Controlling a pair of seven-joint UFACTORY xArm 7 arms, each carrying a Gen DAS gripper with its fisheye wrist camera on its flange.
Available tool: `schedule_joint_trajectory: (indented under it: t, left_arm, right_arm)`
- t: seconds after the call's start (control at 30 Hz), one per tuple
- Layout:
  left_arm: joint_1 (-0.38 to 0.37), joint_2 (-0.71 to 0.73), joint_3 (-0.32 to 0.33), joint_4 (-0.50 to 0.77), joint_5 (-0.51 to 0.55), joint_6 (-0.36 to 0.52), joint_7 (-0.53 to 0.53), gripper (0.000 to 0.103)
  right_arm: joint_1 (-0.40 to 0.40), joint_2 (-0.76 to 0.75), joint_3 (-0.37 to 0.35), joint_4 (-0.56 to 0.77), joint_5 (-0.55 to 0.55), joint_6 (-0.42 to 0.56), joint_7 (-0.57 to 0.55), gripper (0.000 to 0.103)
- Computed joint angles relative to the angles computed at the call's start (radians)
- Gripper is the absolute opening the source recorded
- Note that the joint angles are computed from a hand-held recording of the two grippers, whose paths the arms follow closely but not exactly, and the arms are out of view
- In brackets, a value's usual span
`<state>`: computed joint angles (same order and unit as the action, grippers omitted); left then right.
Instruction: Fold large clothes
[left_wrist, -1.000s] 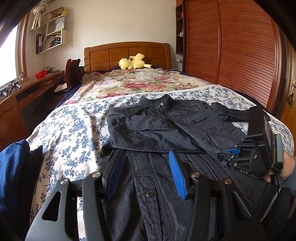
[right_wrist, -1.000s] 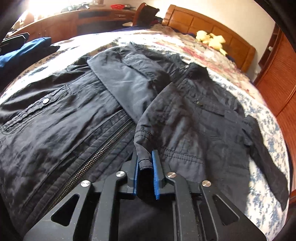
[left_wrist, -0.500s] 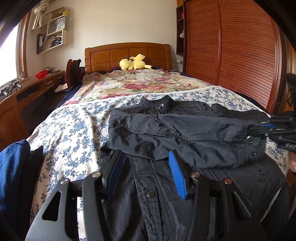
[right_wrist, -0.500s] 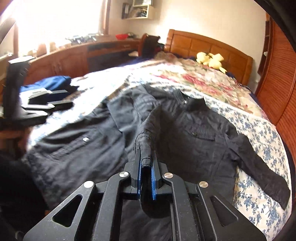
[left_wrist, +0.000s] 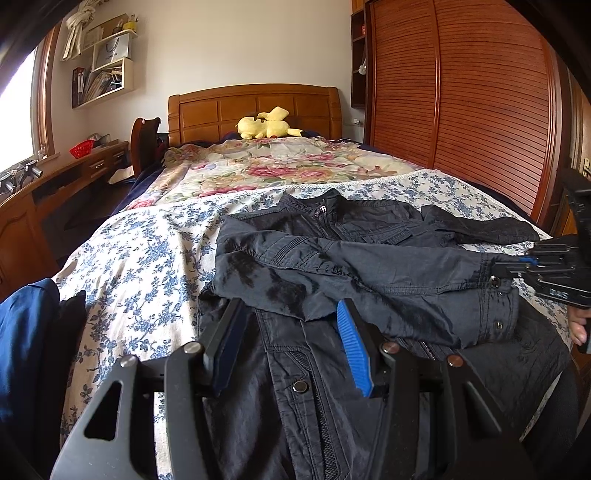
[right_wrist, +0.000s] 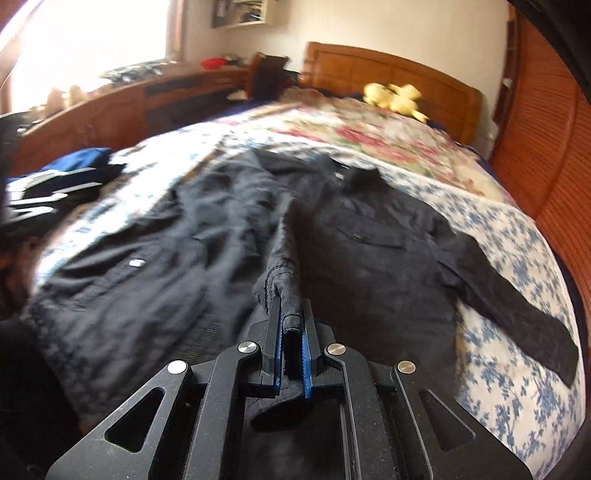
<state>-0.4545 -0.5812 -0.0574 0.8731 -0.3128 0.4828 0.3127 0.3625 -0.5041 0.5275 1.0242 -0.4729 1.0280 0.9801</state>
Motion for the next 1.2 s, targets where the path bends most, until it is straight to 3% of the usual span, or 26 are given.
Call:
schedule_joint_trajectory:
  t: [0.2, 0.3, 0.43, 0.5, 0.83, 1.2]
  left_arm:
    - [-0.007, 0.006, -0.005, 0.003, 0.0, -0.002, 0.0, 0.05]
    - [-0.014, 0.008, -0.005, 0.004, -0.005, -0.005, 0.003, 0.05]
    - [-0.024, 0.013, -0.005, 0.002, -0.013, -0.014, 0.006, 0.05]
    - [-0.025, 0.018, -0.009, 0.006, -0.013, -0.015, 0.003, 0.05]
    - [-0.05, 0.064, -0.029, 0.038, -0.027, -0.03, -0.009, 0.05]
    - [-0.081, 0.144, -0.084, 0.087, -0.021, -0.049, -0.045, 0.05]
  right_arm:
    - [-0.03, -0.081, -0.029, -0.085, 0.004, 0.046, 0.043, 0.006]
    - [-0.048, -0.113, -0.031, -0.114, 0.01, 0.062, 0.055, 0.012]
    - [-0.071, -0.123, -0.009, -0.117, -0.005, 0.1, 0.069, 0.04]
    - [-0.055, -0.142, -0.026, -0.142, 0.01, 0.059, 0.063, 0.042]
    - [-0.009, -0.05, -0.057, -0.188, 0.09, -0.055, 0.002, 0.045]
    - [0.032, -0.064, -0.096, -0.237, 0.127, -0.057, -0.015, 0.048]
